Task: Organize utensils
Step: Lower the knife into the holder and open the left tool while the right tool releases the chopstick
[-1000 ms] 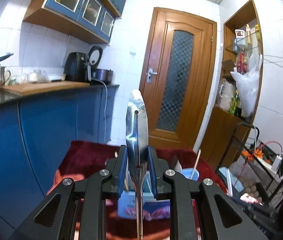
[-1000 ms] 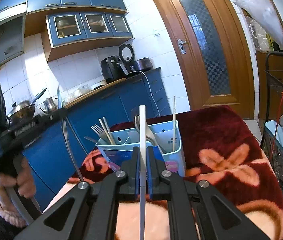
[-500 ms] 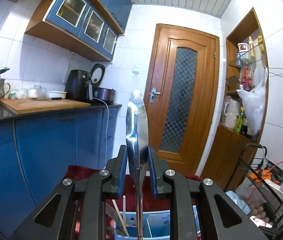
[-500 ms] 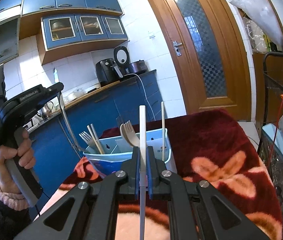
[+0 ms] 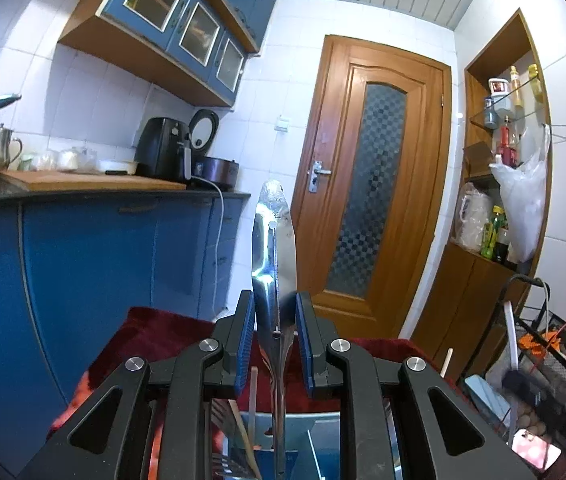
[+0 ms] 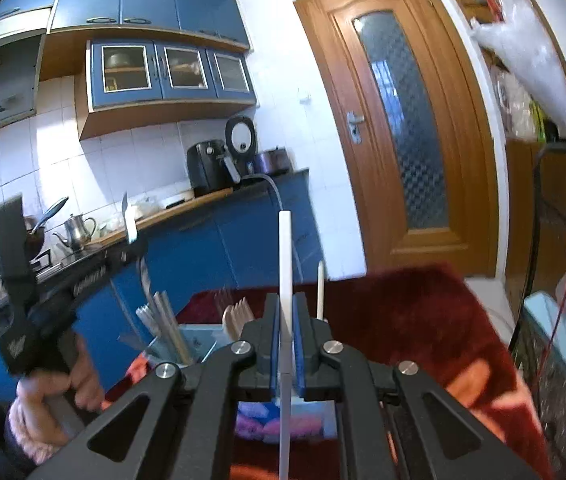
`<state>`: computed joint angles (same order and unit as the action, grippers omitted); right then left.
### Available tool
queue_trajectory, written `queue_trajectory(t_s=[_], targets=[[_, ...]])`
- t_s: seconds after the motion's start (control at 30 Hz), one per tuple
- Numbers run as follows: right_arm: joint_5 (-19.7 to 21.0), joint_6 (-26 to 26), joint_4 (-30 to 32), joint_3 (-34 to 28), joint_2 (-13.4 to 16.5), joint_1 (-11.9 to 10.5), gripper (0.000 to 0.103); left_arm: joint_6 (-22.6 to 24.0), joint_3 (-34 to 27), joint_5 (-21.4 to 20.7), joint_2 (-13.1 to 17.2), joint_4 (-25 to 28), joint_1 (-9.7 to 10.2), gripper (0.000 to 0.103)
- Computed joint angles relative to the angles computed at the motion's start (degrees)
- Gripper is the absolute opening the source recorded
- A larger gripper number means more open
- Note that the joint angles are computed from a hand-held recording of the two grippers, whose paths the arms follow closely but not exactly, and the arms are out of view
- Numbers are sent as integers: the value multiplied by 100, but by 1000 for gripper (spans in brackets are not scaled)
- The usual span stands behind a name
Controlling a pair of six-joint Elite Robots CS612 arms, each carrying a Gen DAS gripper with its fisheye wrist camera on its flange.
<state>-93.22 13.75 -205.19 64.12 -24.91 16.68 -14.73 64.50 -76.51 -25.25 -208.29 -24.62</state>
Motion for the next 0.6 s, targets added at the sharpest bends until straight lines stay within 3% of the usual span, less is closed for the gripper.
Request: queue_trajectory(t_s=[0.27,0.47,0.6], targets=[[-126,-91,8,-955,504,-2,8,-72,-93,-179,85,236,20,21],[-446,-295,213,-1668,901,31,8,-85,-128,-276,129,281,24,21],[-537,-468,240,-1894,1039,46,8,-78,-145,-322,150,352,25,21]])
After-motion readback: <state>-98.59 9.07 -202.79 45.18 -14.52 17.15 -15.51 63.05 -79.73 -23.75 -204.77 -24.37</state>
